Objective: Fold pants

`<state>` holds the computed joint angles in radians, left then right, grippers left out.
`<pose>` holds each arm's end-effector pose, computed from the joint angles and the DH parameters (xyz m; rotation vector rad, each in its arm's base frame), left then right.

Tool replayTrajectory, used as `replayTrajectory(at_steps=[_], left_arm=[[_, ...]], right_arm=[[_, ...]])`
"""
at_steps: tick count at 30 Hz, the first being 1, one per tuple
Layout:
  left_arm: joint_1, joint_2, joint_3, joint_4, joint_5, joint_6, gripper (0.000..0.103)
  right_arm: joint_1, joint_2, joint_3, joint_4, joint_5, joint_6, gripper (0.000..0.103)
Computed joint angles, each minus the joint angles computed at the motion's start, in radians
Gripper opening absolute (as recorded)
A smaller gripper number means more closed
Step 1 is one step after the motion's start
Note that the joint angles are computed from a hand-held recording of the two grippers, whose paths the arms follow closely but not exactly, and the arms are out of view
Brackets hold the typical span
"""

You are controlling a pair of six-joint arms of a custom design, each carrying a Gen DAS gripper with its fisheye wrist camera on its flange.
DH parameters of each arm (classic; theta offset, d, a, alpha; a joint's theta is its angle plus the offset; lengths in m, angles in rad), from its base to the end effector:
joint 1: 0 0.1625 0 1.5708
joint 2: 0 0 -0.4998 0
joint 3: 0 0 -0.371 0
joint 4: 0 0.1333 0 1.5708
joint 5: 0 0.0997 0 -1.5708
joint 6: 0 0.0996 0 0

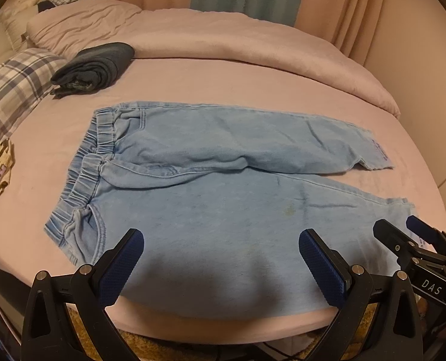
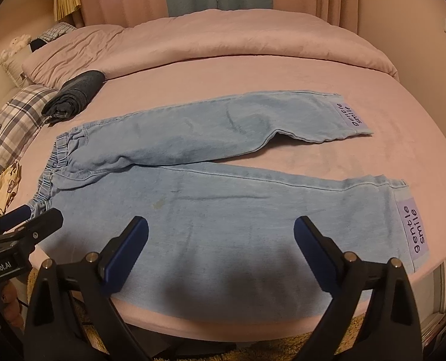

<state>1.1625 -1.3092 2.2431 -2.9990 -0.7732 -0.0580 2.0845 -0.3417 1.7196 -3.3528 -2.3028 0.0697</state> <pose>0.0009 -0.5132 0.3331 0.1638 2.3628 -0.8074 0.3838 -0.5445 -0.0631 0.3519 -2.4326 0.7508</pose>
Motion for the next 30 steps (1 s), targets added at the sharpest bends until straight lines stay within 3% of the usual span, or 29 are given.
replayTrajectory(at_steps=[30], left_arm=[[0.024,-0.031,0.002,0.017,0.001,-0.039,0.103]], right_arm=[[-0.003,0.007,-0.018,0.040,0.014,0.013,0.094]])
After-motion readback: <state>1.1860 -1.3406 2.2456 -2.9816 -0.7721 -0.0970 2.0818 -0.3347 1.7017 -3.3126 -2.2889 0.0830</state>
